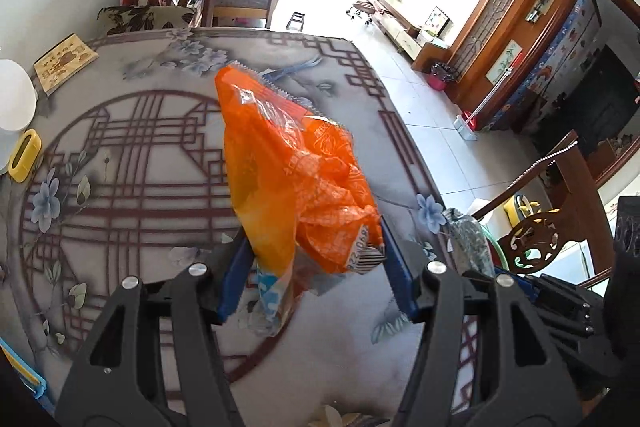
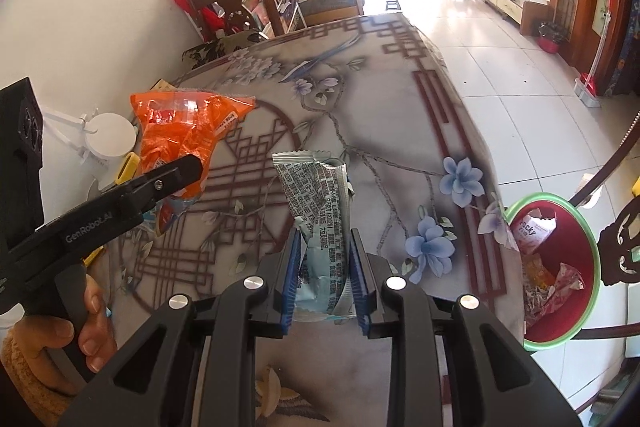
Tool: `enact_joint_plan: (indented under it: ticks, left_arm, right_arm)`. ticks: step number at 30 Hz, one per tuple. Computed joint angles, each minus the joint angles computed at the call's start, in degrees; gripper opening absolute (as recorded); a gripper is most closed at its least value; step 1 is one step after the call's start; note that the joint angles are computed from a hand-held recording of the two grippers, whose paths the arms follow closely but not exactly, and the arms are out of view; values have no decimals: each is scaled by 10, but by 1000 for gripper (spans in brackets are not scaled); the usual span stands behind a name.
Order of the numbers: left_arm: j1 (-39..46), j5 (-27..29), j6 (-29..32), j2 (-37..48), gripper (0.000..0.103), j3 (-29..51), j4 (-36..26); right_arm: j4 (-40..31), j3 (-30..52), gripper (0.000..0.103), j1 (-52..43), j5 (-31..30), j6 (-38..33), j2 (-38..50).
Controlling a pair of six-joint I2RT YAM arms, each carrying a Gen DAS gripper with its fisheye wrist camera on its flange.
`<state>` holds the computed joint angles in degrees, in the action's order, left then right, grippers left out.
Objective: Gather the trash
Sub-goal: 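Carry the orange bag and blue-white wrapper with both tools toward the red bucket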
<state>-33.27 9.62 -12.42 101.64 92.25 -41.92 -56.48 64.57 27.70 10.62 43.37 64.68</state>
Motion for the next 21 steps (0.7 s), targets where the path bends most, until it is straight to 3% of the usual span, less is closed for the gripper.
enact_joint_plan:
  ticks: [21]
  left_arm:
    - [-54,-17,2,-11,58,8,-4]
  right_arm:
    - [-57,-39,25,-8,27,39,-100]
